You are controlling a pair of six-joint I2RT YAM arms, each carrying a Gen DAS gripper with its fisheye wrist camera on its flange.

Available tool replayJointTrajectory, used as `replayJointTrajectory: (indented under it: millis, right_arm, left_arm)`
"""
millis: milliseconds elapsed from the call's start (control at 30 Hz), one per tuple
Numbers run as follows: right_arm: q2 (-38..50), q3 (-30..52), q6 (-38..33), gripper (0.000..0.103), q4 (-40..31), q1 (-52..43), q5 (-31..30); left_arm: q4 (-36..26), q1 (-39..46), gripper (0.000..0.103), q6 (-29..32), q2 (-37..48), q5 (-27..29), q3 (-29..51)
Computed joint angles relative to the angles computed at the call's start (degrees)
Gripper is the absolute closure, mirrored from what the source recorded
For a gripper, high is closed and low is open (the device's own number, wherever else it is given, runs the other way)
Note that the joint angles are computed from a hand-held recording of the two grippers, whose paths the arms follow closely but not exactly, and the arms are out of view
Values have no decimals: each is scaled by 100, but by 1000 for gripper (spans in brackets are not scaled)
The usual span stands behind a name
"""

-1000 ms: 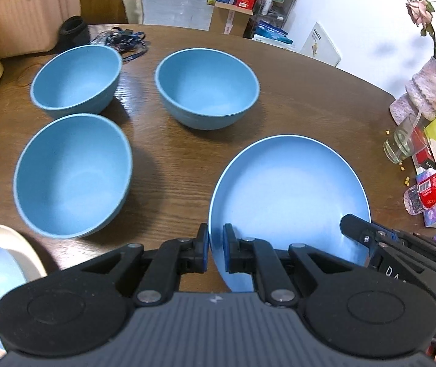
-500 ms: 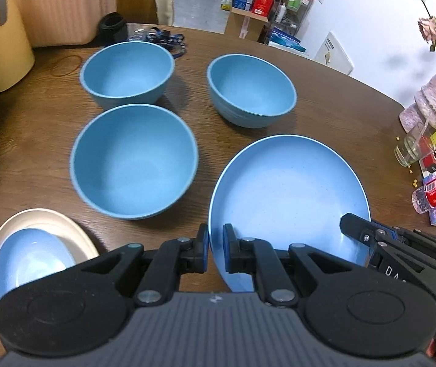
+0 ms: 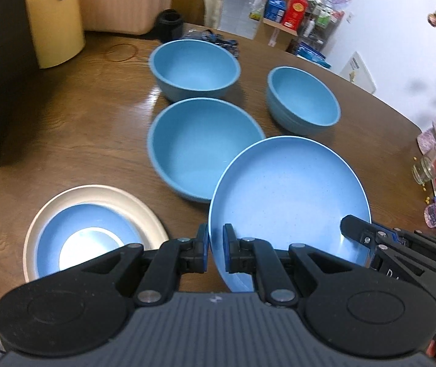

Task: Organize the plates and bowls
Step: 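Lift the smaller light-blue plate with both tools and carry it toward the plate stack, then lower the smaller light-blue plate onto the stacked plates with both tools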

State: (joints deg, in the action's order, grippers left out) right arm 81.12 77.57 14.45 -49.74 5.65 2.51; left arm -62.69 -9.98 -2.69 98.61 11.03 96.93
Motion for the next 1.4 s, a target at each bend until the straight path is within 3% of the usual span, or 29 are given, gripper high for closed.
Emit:
replayJointTrajectory:
  millis: [667, 1400]
  right_arm:
    - [826, 689, 700, 96, -22, 1614, 411]
    - [1916, 1126, 903, 96, 188, 2338, 396]
  left_arm:
    - [-93, 1584, 93, 838, -361, 255, -508]
    - [329, 2506, 92, 1401, -96, 160, -1023]
